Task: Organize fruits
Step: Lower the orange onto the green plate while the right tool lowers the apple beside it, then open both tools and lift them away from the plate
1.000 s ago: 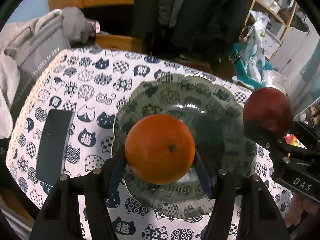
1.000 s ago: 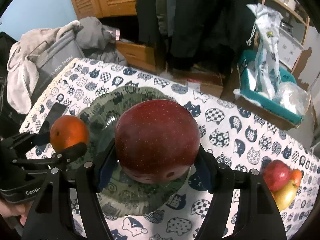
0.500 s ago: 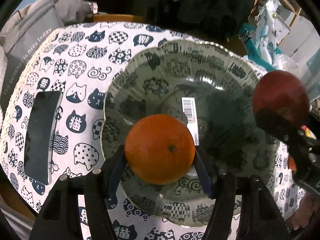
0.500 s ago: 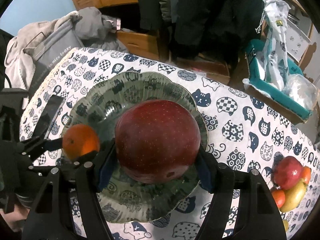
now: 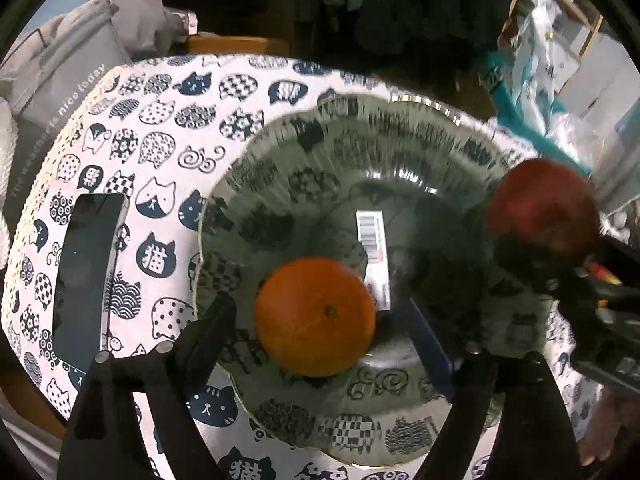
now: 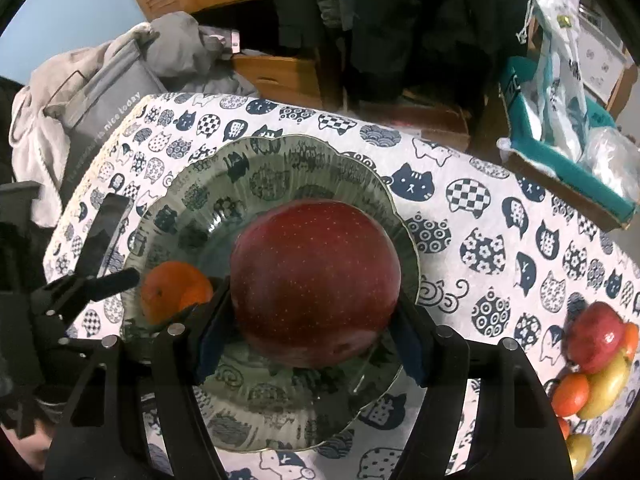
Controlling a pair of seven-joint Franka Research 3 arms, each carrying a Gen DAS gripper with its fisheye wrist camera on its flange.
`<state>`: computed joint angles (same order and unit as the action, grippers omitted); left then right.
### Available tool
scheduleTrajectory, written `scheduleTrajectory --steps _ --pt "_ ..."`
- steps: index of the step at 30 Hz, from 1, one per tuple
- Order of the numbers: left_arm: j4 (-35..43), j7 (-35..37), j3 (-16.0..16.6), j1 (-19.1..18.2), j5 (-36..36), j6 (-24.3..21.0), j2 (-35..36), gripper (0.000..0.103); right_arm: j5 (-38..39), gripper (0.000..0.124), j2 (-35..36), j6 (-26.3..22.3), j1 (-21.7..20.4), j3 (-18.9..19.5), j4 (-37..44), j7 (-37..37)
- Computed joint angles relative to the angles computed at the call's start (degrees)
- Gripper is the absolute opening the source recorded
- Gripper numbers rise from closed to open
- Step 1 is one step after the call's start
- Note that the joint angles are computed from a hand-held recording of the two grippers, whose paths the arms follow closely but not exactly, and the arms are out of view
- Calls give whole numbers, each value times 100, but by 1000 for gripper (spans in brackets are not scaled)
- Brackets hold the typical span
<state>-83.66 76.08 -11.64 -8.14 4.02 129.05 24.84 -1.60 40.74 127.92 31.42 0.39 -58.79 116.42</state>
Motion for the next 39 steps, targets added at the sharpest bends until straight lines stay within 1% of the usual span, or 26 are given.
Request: scheduleTrajectory --steps 3,6,10,13,18,19,20,22,23,24,25,27,32,39 --pt "-17 -90 34 22 4 -63 -78 87 111 72 64 -82 -56 58 99 -46" --pt "-256 -197 51 87 -54 42 -269 87 171 72 156 -187 -63 71 235 -58" --pt "-510 -335 117 133 35 199 -520 87 182 72 382 -493 -24 69 597 -120" --pt "-624 -435 148 148 124 264 -635 87 152 72 613 -787 36 51 974 -179" --pt "-700 -479 161 195 175 281 -719 87 162 72 1279 -1614 112 23 2106 -256" --pt "-713 -484 164 203 184 273 -735 87 163 73 1351 -1692 127 11 2213 -265" --pt "-725 -483 165 215 182 273 -748 87 168 72 1309 -1636 134 1 2120 -270" --pt "-764 -484 165 239 162 283 -785 87 196 73 1060 -1272 130 13 1689 -306" --pt "-777 -489 165 249 147 285 -800 87 173 74 1075 -1265 145 2 1751 -326" --pt "-791 -486 162 263 122 299 -816 87 128 74 1200 -1395 174 -28 2013 -329" --pt "-805 -482 159 274 100 318 -833 87 95 74 1224 -1426 196 -51 2097 -337" --pt "-817 -474 152 282 77 345 -858 87 108 74 1112 -1289 192 -53 1957 -287" --pt "-924 -417 139 284 56 470 -1007 87 -6 74 528 -751 213 -127 1158 -41" --pt "-1033 -300 102 266 -58 646 -1234 87 -586 74 -353 -112 342 -286 98 345"
